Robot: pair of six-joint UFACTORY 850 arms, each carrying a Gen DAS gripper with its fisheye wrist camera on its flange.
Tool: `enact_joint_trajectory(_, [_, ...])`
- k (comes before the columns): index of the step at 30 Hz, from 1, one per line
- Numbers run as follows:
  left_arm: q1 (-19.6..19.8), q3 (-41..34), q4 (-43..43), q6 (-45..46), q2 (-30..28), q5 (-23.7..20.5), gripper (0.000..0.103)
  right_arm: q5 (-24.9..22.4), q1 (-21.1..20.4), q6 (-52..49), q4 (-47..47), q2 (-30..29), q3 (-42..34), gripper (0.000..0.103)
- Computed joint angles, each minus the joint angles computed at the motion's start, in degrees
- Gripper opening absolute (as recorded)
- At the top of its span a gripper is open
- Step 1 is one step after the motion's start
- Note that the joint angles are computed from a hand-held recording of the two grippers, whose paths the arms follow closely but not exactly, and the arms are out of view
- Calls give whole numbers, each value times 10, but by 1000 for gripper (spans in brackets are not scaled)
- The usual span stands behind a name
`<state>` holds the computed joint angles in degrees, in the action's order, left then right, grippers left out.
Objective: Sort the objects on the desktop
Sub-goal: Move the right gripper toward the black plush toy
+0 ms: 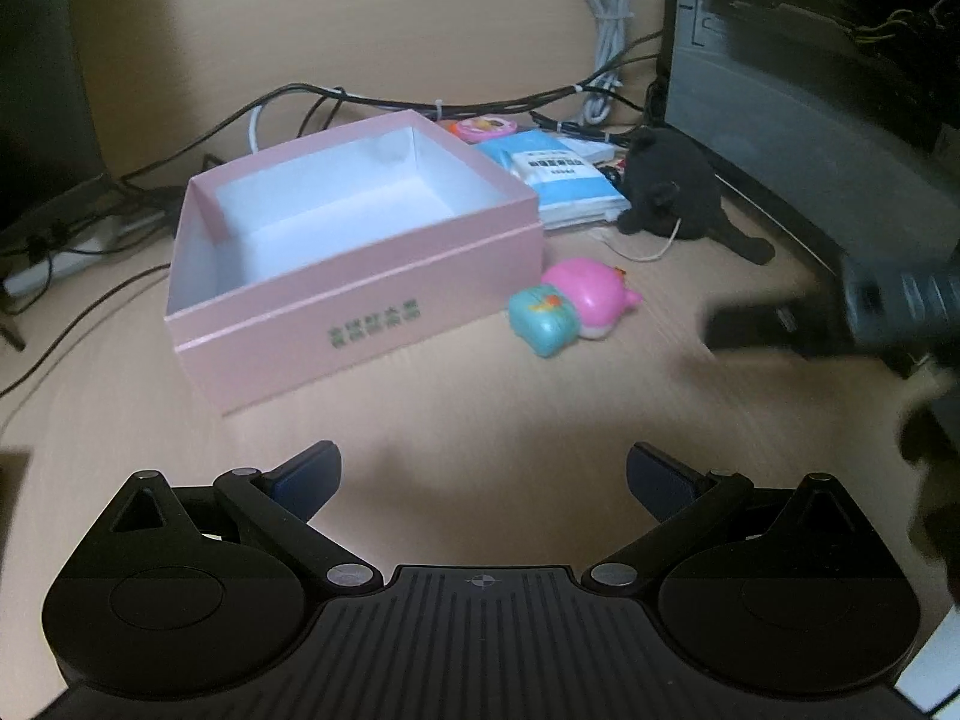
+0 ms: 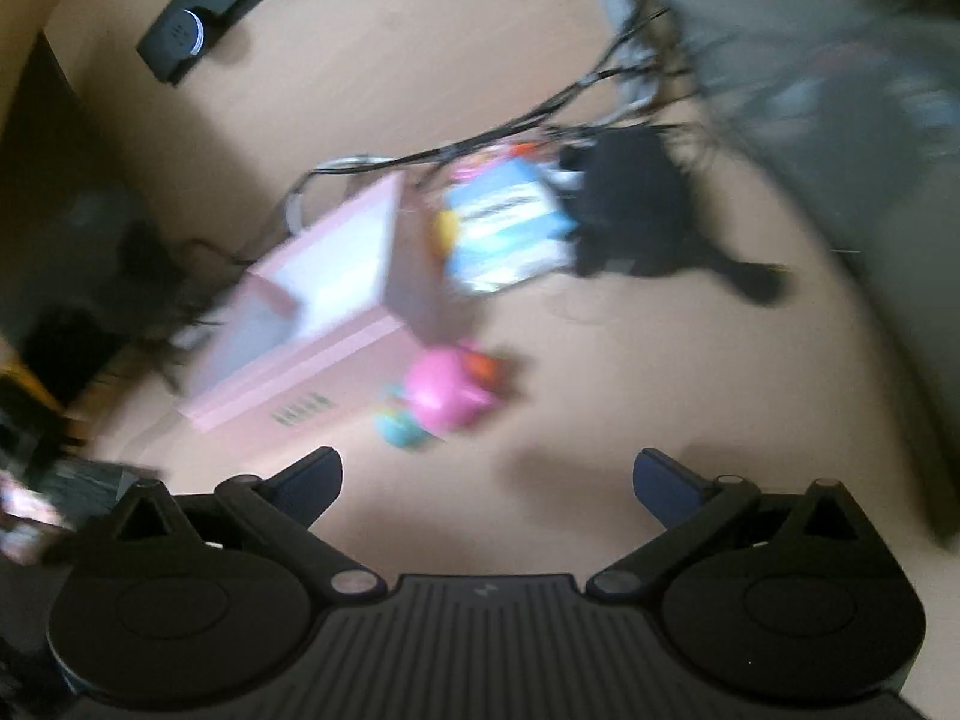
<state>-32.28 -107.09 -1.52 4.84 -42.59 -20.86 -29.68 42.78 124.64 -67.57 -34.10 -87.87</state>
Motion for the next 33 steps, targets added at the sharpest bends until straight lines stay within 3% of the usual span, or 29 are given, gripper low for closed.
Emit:
enact_joint_trajectory(3, [-6, -8, 1, -22, -4, -1, 103, -42, 21, -30, 20, 8, 24, 103])
enact_joint_trajectory(8, [-22, -37, -41, 55, -29, 40, 103, -113, 48, -53, 26, 6, 37, 103])
enact_joint_trajectory(10, [-34, -67, 26, 16, -52, 45, 103, -122, 54, -28, 12, 14, 51, 103])
enact_joint_trajectory(13, [-48, -136, 131, -68, -100, 19, 100, -140, 62, -18, 12, 13, 52, 103])
enact_joint_trajectory(15, [-52, -198, 146, -72, -139, -13, 74, -154, 63, -39, 37, 5, 36, 103])
enact_joint_trajectory(19, [-52, -296, 157, -78, -199, -71, 68, -169, 63, -115, 82, -11, 7, 103])
enact_joint_trajectory(21, [-45, -278, 123, -44, -186, -72, 50, -182, 64, -204, 108, -27, -14, 103])
enact_joint_trajectory(23, [-37, -231, 102, -23, -157, -65, 32, -169, 64, -219, 105, -25, -14, 103])
enact_joint_trajectory(24, [-33, -201, 96, -22, -138, -61, 28, -165, 62, -236, 118, -27, -19, 103])
enact_joint_trajectory(28, [-10, -97, 54, -29, -66, -63, 28, -138, 60, -254, 100, -17, -24, 103])
enact_joint_trajectory(30, [1, -61, 31, -27, -41, -63, 30, -160, 60, -277, 69, -29, -51, 94])
enact_joint_trajectory(32, [13, -38, -9, -4, -23, -55, 33, -197, 51, -314, 56, -57, -105, 76])
enact_joint_trajectory(33, [20, -30, -49, 29, -17, -51, 45, -215, 44, -326, 56, -74, -137, 71])
